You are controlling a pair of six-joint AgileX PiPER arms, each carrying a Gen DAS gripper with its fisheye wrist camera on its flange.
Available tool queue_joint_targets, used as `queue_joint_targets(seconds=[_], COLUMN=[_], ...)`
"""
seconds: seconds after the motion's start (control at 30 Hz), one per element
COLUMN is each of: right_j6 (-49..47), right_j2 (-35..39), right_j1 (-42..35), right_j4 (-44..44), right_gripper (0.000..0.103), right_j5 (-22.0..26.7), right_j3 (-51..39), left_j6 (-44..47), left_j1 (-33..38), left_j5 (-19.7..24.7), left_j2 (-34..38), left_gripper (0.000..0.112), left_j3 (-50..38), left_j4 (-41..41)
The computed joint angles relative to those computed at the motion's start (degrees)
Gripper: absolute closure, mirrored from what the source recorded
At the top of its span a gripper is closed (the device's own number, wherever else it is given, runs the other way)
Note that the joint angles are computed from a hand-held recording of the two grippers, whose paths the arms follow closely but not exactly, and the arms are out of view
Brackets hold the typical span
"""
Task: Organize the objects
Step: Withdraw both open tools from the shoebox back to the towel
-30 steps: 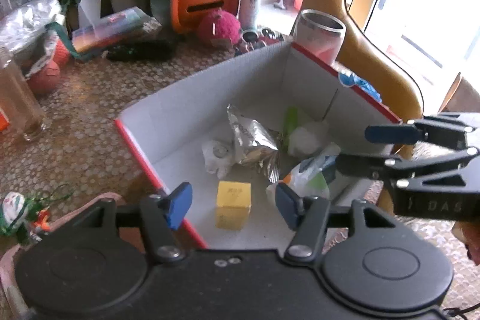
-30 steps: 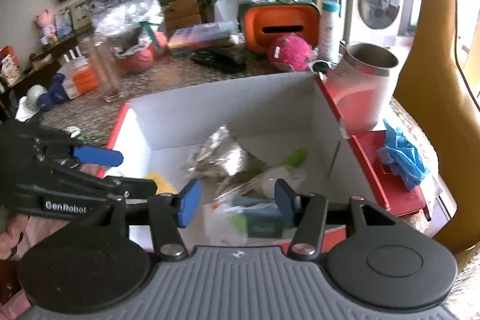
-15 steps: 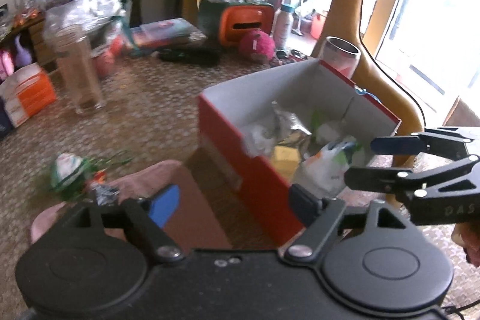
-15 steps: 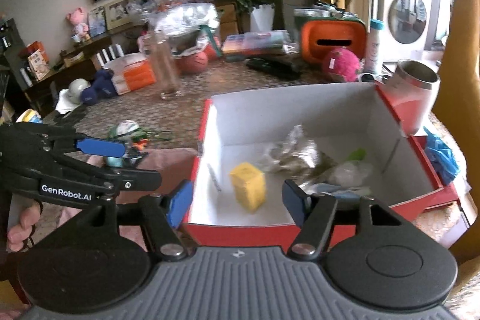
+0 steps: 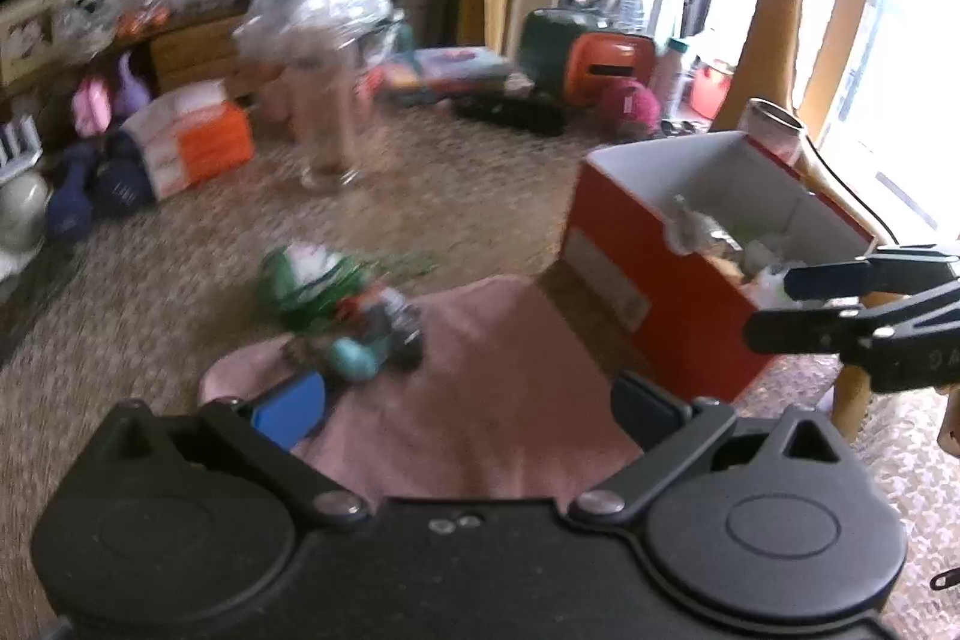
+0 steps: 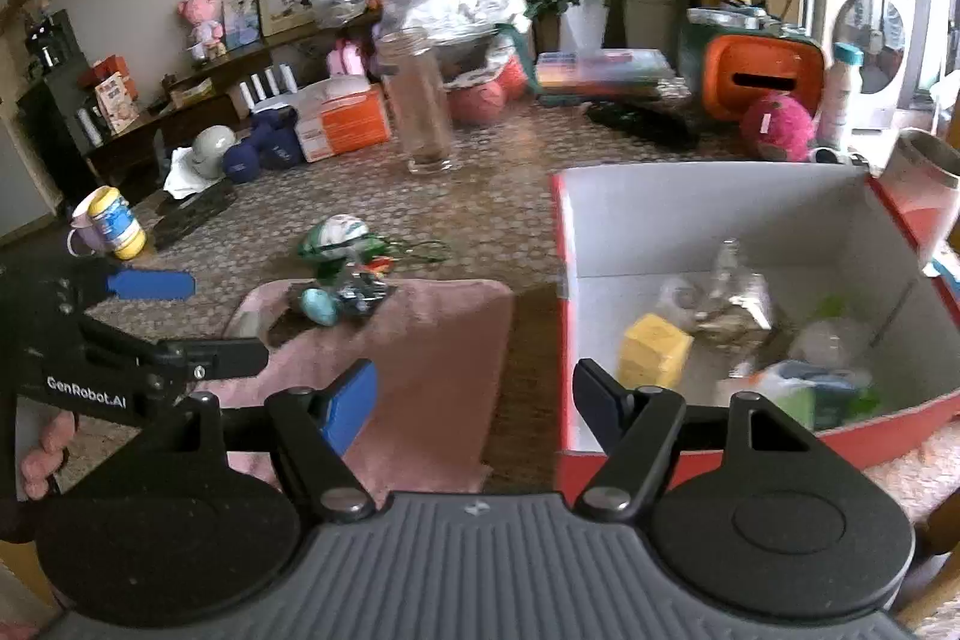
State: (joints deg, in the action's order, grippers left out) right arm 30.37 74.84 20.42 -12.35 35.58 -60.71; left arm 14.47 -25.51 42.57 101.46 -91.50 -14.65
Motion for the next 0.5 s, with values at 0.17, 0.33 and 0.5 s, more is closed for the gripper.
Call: queue_joint_targets(seconds=[0.17, 0.33, 0.5], right_j6=[3.47, 3.39, 0.55], right_j2=[4.85, 10.77, 17.65], right_j1=[3.34, 4.58, 5.0], right_j4=[-3.01, -2.96, -0.39], right_gripper=[0.031, 0.031, 0.031], right_j5=[-0.14, -1.68, -2.58], right_j3=[-3.38, -7.36, -12.44], left_j6=[3.89, 6.22, 7.23], left_j1=[4.8, 9.16, 11.06], left_j5=[1.6, 2.41, -1.59], left_j2=[0.26, 1.75, 2.58], left_gripper=[0.011, 0.011, 0.01], left_j3=[2.01, 2.71, 4.61], left_j4=[-3.62, -4.7, -3.55])
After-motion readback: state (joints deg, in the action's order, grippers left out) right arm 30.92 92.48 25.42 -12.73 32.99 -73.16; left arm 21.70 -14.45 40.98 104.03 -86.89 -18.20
